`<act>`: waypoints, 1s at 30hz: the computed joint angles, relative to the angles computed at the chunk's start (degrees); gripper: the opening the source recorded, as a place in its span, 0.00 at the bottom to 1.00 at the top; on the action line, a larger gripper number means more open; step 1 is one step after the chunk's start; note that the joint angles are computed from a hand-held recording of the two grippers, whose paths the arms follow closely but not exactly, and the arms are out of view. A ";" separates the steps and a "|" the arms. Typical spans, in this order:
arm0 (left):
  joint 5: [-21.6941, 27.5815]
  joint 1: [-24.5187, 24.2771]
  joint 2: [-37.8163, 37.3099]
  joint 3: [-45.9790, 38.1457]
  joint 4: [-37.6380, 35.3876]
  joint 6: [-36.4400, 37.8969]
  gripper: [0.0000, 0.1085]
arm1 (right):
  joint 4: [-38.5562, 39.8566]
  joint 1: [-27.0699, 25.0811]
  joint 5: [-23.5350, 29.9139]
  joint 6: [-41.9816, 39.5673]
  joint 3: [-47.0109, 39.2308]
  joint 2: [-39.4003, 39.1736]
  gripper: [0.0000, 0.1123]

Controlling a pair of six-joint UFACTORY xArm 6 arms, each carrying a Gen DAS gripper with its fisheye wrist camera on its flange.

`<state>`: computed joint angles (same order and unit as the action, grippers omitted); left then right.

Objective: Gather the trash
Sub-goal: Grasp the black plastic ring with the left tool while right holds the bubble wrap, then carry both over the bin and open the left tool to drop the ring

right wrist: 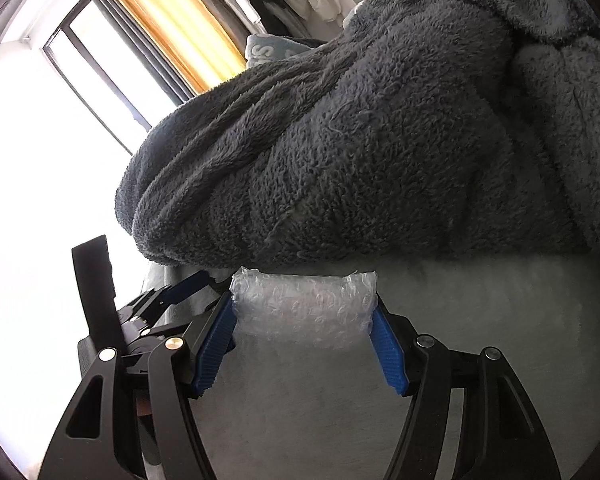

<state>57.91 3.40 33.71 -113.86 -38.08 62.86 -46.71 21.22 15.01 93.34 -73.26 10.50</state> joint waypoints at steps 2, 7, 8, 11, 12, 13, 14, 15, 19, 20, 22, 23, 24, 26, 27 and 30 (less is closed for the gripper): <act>0.61 -0.37 1.45 -1.90 0.76 -1.39 0.62 | 1.13 0.19 -0.10 -0.93 -0.53 0.59 0.59; 3.55 -0.78 6.38 -8.88 2.68 -4.44 0.50 | 3.34 0.44 -0.28 -3.01 -2.28 2.54 0.59; 4.05 -0.68 7.08 -10.06 2.67 -4.72 0.46 | 3.60 0.47 -0.18 -3.17 -2.77 3.00 0.59; 6.00 -0.09 9.11 -13.70 2.29 -5.52 0.42 | 4.81 0.66 -0.11 -4.05 -3.90 4.17 0.59; 6.59 0.09 9.66 -14.70 2.06 -5.73 0.42 | 5.31 0.75 0.04 -4.57 -4.53 4.69 0.59; 6.98 0.39 9.94 -15.22 1.77 -5.62 0.41 | 5.50 0.89 0.22 -4.77 -4.91 4.97 0.59; 7.02 0.56 9.97 -15.35 1.39 -5.40 0.41 | 5.92 0.93 0.28 -5.10 -5.38 5.34 0.59; 6.97 0.79 9.69 -15.04 1.02 -4.96 0.41 | 6.14 0.85 0.32 -5.14 -5.83 5.61 0.59; 5.41 1.40 6.52 -10.82 -0.80 -1.70 0.40 | 5.15 1.30 2.18 -4.16 -6.90 5.36 0.59; 5.00 1.60 5.45 -9.29 -1.28 -0.76 0.40 | 4.72 1.52 2.80 -3.91 -6.95 5.03 0.59; 5.35 2.21 3.84 -7.46 -2.16 0.86 0.40 | 4.04 1.93 3.62 -3.33 -7.06 4.53 0.59; 5.07 2.44 1.68 -4.64 -2.59 1.78 0.39 | 3.73 2.17 4.09 -3.15 -7.34 4.43 0.59; 4.86 2.67 -0.03 -2.41 -2.96 2.62 0.39 | 3.92 2.45 4.72 -3.45 -7.77 4.49 0.59; 5.47 3.50 -1.60 -0.78 -3.40 3.57 0.39 | 4.49 2.90 5.27 -3.76 -8.37 4.70 0.59; 5.84 4.02 -2.40 0.10 -3.83 4.06 0.39 | 4.79 3.16 5.56 -3.93 -8.70 4.83 0.59; 8.20 6.09 -3.42 0.88 -5.73 5.37 0.39 | 6.56 4.03 7.27 -6.17 -10.21 5.39 0.59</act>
<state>66.10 9.49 30.29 -112.97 -43.80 68.23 -40.15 25.26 22.28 87.17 -83.47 15.89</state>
